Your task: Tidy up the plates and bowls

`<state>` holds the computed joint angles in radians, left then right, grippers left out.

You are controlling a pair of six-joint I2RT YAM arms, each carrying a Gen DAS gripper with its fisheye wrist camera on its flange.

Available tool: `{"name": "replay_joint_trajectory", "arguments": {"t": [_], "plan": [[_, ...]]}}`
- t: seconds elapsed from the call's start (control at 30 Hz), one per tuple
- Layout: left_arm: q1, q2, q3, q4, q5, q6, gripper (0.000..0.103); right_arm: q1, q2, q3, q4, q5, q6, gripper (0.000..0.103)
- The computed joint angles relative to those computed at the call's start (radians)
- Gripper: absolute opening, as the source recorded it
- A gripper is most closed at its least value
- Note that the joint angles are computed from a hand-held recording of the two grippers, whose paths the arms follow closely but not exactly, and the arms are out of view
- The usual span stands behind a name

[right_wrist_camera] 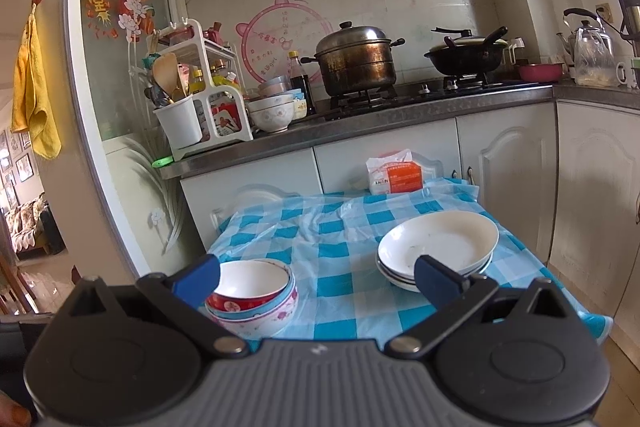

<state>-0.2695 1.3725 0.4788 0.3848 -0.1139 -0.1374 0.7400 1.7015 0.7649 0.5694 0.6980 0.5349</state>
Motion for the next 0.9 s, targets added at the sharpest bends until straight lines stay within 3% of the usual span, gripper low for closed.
{"name": "replay_joint_trajectory", "arguments": {"t": [0.3,0.9], "plan": [[-0.020,0.013,-0.004,0.020,-0.045,-0.008,0.103,-0.014,0.024,-0.016,0.013,-0.021,0.051,0.102],[-0.047,0.048,0.015,0.017,-0.081,0.001,0.103,-0.027,0.040,-0.050,0.088,-0.046,0.014,0.102]]}}
